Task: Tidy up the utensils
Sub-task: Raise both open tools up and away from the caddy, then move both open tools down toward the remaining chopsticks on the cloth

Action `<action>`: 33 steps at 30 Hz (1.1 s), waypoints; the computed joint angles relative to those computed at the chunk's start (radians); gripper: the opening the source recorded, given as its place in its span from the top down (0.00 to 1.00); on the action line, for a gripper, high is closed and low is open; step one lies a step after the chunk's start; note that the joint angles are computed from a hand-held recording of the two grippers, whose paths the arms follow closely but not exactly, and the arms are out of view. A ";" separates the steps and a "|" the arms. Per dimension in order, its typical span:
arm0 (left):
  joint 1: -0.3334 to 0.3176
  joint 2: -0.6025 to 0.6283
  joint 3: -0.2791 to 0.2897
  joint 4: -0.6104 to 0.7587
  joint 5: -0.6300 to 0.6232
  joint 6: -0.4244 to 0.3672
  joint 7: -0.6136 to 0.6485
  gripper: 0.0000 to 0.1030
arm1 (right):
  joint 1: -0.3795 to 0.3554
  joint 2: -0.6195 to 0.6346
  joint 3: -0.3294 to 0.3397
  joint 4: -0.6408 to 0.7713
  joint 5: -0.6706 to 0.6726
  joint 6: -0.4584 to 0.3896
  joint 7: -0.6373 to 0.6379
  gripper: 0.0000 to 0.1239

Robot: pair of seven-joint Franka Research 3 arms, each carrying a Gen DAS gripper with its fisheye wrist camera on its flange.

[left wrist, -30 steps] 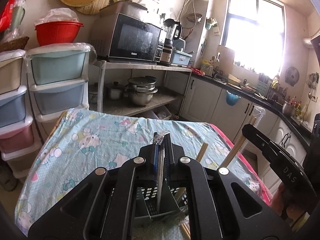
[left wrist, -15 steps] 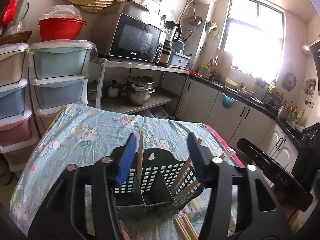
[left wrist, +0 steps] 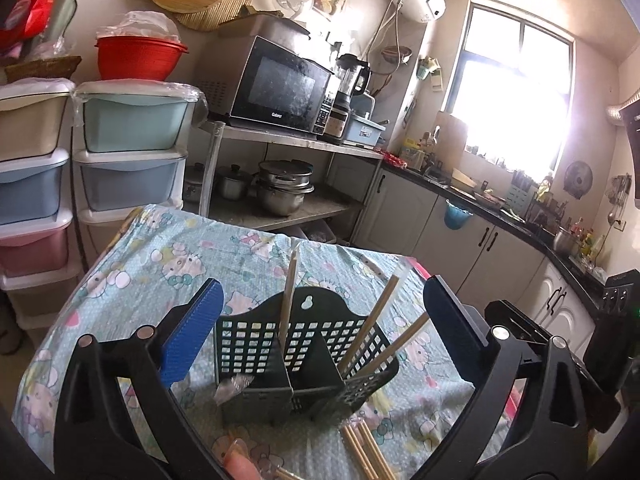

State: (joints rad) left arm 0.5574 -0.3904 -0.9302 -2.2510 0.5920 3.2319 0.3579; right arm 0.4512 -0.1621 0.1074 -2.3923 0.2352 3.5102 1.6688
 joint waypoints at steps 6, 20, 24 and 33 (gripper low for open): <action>-0.068 -0.030 0.059 -0.053 -0.024 0.024 0.006 0.10 | -0.014 -0.031 0.038 -0.032 0.045 -0.019 -0.044 0.45; -0.188 -0.085 0.148 -0.149 -0.106 0.037 0.067 0.10 | -0.019 -0.085 0.104 -0.095 0.132 -0.034 -0.116 0.43; -0.227 -0.091 0.179 -0.174 -0.120 0.035 0.081 0.10 | -0.013 -0.095 0.115 -0.113 0.153 -0.044 -0.122 0.43; -0.355 -0.085 0.282 -0.234 -0.137 0.015 0.113 0.10 | -0.033 -0.107 0.170 -0.136 0.184 -0.076 -0.151 0.43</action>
State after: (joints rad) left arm 0.2026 -0.4755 -0.6480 -2.4852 0.4554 3.2471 0.4711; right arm 0.4185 -0.2688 0.2772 -2.5281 0.4193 3.4343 1.5183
